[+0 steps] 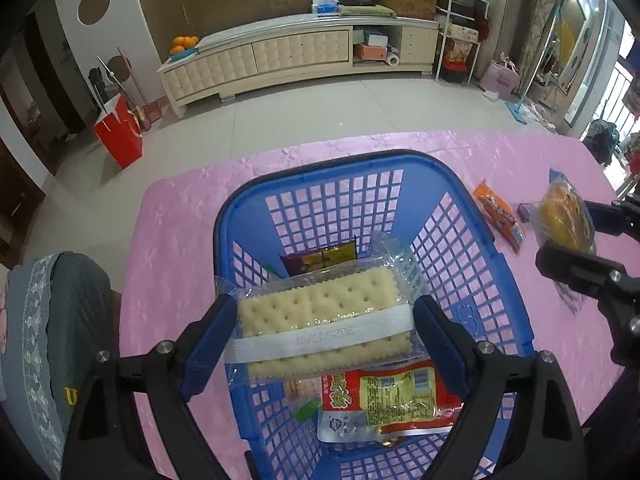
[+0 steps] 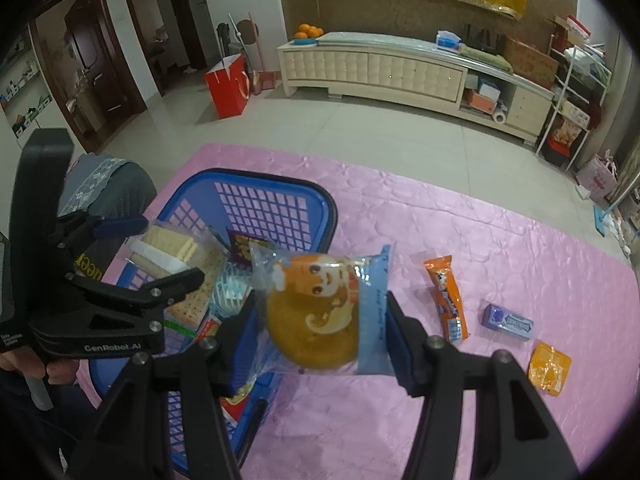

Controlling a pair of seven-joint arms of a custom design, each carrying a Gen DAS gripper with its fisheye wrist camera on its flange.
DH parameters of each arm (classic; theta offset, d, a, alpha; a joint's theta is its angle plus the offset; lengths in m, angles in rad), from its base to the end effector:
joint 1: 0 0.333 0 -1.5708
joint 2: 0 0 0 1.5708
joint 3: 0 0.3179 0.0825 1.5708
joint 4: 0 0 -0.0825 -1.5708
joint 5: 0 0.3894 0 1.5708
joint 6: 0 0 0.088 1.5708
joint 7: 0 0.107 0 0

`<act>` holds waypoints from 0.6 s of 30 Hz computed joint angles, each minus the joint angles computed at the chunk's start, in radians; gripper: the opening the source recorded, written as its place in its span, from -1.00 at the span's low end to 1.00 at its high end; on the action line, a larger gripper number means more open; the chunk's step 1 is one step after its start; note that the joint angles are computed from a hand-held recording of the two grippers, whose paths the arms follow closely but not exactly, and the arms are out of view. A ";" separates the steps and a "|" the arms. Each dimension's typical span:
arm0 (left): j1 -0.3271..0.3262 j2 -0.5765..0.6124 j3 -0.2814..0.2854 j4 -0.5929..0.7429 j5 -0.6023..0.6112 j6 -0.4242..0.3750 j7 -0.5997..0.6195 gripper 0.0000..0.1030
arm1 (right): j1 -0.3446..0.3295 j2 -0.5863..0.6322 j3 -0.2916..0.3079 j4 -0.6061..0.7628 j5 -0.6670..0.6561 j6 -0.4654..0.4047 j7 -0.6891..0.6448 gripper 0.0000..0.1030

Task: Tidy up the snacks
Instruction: 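Carry the cracker pack over the basket and open the left tool while the right tool carries the bread packet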

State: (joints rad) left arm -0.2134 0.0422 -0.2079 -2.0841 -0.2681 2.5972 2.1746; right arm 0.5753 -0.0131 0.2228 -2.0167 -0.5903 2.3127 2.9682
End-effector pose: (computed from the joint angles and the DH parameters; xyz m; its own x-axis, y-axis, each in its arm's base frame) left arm 0.5471 -0.2381 0.4563 -0.7257 -0.6862 -0.0499 -0.5835 0.6523 -0.4837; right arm 0.4153 0.4111 0.4912 -0.2259 -0.9681 -0.1085 -0.8080 0.2484 -0.5343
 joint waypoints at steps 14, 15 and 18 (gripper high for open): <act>0.018 0.020 0.005 0.018 -0.100 0.031 0.035 0.97 | 0.000 -0.012 0.003 0.000 -0.008 -0.024 -0.002 0.20; 0.019 0.018 0.004 0.016 -0.114 0.032 0.047 0.99 | 0.001 -0.009 0.003 0.004 -0.008 -0.027 -0.004 0.20; 0.020 0.008 0.001 0.009 -0.149 0.032 0.093 0.99 | 0.003 0.001 0.004 0.014 -0.008 -0.030 -0.005 0.20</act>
